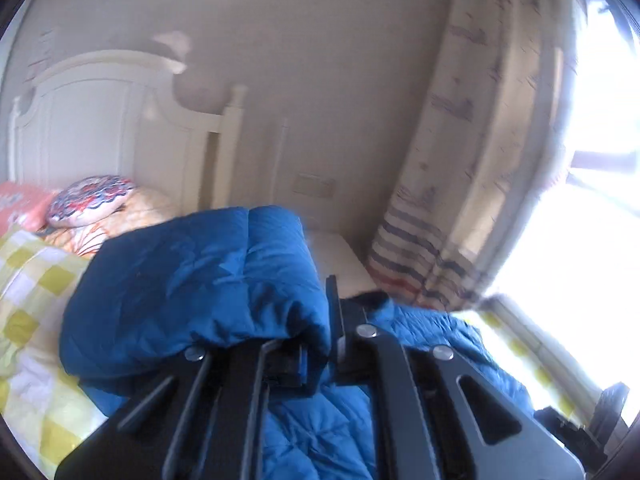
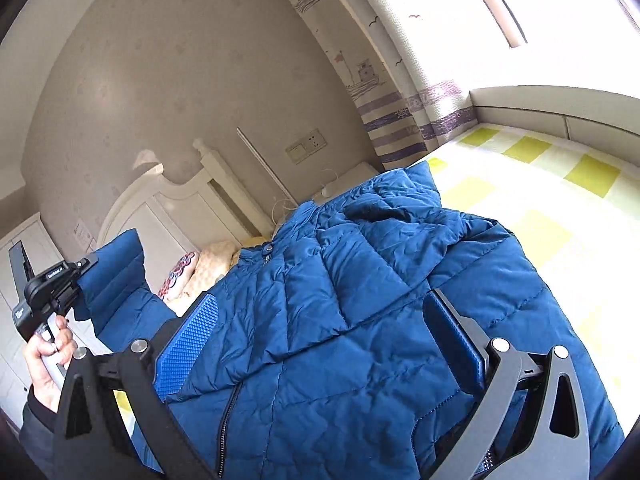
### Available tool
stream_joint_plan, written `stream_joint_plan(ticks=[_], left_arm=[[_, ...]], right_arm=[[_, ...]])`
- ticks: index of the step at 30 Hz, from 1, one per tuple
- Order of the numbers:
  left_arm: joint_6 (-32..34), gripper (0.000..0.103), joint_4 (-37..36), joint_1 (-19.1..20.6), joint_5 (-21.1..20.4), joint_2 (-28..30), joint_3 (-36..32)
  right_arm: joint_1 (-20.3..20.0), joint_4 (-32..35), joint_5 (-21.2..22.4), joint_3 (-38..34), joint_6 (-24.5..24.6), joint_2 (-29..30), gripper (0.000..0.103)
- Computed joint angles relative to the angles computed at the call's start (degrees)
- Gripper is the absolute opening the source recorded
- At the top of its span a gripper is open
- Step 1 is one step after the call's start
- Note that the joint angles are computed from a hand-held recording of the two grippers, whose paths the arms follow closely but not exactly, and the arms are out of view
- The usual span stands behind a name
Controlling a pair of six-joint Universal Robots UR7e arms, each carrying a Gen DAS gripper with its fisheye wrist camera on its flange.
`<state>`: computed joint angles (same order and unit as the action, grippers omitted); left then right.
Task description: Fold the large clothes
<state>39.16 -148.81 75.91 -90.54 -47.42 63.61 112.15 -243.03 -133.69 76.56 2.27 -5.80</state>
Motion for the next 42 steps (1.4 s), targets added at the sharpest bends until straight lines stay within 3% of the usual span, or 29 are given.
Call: stream_joint_plan(ticks=[1, 2, 3, 4, 6, 7, 9, 11, 13, 15, 17, 21, 24, 27, 30, 32, 35, 38, 42], left_arm=[[4.00, 0.012, 2.15, -1.43, 1.88, -1.39, 5.13], [6.51, 0.019, 4.67, -2.59, 4.75, -1.78, 8.69], [7.86, 0.033, 6.89, -3.30, 7.57, -1.56, 11.18], [8.54, 0.041, 8.25, -3.67, 10.28, -1.00, 13.18], [9.94, 0.066, 6.12, -3.46, 15.68, 0.03, 17.28], [12.38, 0.070, 2.27, -3.26, 16.64, 0.05, 19.50], [16.01, 0.079, -0.71, -2.91, 16.50, -0.99, 21.81], [15.11, 0.081, 3.65, -2.49, 14.79, -2.29, 20.59], [14.58, 0.083, 2.03, -2.31, 14.10, -4.06, 21.19], [13.36, 0.095, -0.59, -0.97, 10.90, -6.43, 21.55], [9.65, 0.101, -3.24, 1.08, 9.34, -7.40, 20.14], [-2.78, 0.099, -6.98, 4.85, 15.51, -5.62, 14.71], [-10.68, 0.094, -1.54, 7.42, 17.10, -3.45, 8.20], [-16.48, 0.094, 7.84, 9.29, 15.43, -1.22, 1.50], [-17.68, 0.095, 9.38, 9.95, 14.20, -0.63, 0.06], [-17.77, 0.095, 8.94, 9.99, 14.02, -0.52, 0.38], [-18.08, 0.096, 9.17, 10.55, 12.49, -0.79, 0.44], [-18.61, 0.097, 9.09, 10.98, 11.11, -1.08, 0.68], [-18.40, 0.099, 9.37, 11.18, 10.79, -1.07, 0.50]], right_arm=[[-0.18, -1.70, 0.13, 0.84, 1.27, -0.20, 0.098], [-0.32, -3.16, 0.08, 1.56, 2.60, -0.34, 0.098], [-0.52, -4.46, 0.28, 2.25, 3.92, -0.47, 0.098], [-0.91, -5.67, 0.90, 3.40, 5.35, -0.83, 0.098], [-1.48, -6.56, 1.75, 4.86, 7.92, -1.34, 0.098], [-1.71, -6.72, 2.17, 5.38, 8.67, -1.55, 0.098], [-1.85, -6.41, 2.72, 5.69, 8.96, -1.77, 0.098], [-2.05, -5.87, 3.15, 5.81, 8.76, -2.02, 0.098], [-2.05, -5.65, 3.25, 5.93, 8.91, -2.11, 0.098], [-2.18, -6.04, 3.68, 6.34, 9.58, -2.16, 0.098], [-2.34, -6.56, 4.16, 6.72, 10.43, -2.09, 0.098], [-2.22, -5.77, 3.90, 6.65, 10.45, -2.11, 0.098], [-2.14, -3.22, 3.86, 6.51, 10.02, -2.45, 0.098], [-1.62, -1.68, 2.60, 5.12, 7.98, -2.01, 0.098], [-1.20, 0.28, 1.51, 4.17, 7.08, -1.83, 0.098], [-1.40, 4.14, 2.26, 5.25, 9.07, -3.01, 0.098], [-0.85, 10.43, 1.36, 7.36, 17.11, -4.58, 0.098], [-0.54, 17.07, 3.45, 9.56, 25.22, -5.86, 0.098], [0.93, 23.61, 1.24, 6.54, 23.99, -4.71, 0.098]])
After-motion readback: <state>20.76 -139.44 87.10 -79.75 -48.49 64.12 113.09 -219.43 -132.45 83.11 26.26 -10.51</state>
